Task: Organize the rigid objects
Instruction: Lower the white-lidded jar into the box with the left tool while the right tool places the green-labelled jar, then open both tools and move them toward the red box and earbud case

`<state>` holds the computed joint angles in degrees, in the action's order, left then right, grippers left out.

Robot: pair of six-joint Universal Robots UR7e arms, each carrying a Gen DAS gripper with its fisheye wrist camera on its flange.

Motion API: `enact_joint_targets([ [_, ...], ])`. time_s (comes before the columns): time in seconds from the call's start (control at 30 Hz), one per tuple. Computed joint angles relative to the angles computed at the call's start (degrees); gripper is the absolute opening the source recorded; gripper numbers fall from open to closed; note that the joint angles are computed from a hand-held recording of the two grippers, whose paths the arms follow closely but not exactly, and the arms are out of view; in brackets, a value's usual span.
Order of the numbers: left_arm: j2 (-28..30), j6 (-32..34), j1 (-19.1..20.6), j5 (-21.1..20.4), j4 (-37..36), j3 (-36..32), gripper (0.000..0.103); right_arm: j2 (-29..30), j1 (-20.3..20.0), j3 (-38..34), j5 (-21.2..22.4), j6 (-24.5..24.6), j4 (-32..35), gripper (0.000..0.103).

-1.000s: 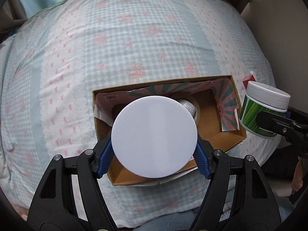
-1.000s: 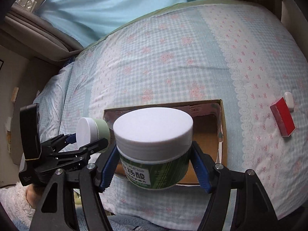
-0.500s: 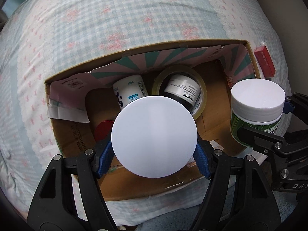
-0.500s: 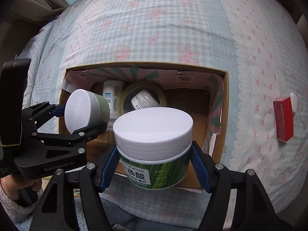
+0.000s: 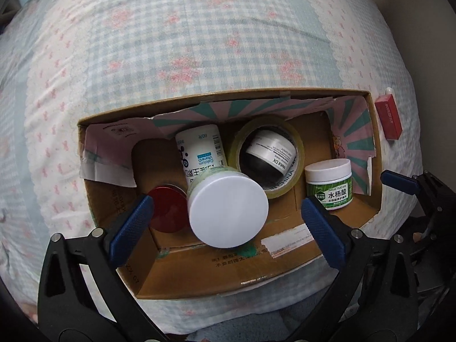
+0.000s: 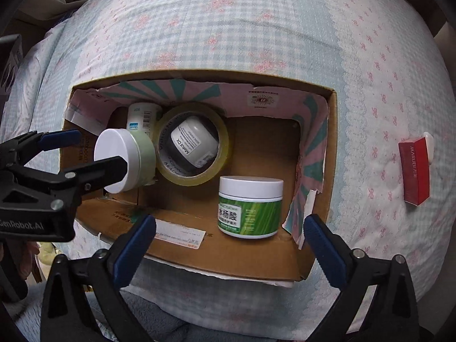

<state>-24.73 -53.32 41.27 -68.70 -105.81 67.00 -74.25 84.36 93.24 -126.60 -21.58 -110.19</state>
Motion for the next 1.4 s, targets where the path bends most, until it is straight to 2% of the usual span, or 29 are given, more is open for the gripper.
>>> enact_joint_targets([
  [0.43, -3.6, -4.1, -2.3, 1.9, 0.7, 4.5, 0.103, -3.8, 0.0, 3.3, 2.8, -1.4, -5.1, 0.103],
  [0.83, -8.9, -7.9, -6.7, 5.7, 0.0, 8.7, 0.103, -9.7, 1.7, 5.2, 5.4, -1.3, -8.2, 0.103],
  [0.93, -9.6, -9.4, -8.2, 7.2, 3.1, 7.4, 0.103, -11.8, 2.6, 4.8, 6.5, -0.3, -9.3, 0.103],
  [1.17, -10.3, -9.2, -11.6, 11.0, 4.1, 5.4, 0.103, -16.8, 4.5, 4.4, 6.5, 4.3, -10.2, 0.103],
  [1.27, -9.4, -8.8, -13.2, 12.6, 3.4, 3.6, 0.103, -18.7, 4.8, 4.0, 5.6, 4.0, -10.5, 0.103],
  [1.4, -6.7, -9.5, -15.3, 12.3, 3.7, 0.2, 0.103, -20.9, 4.0, 2.8, 5.7, 2.6, -10.8, 0.103],
])
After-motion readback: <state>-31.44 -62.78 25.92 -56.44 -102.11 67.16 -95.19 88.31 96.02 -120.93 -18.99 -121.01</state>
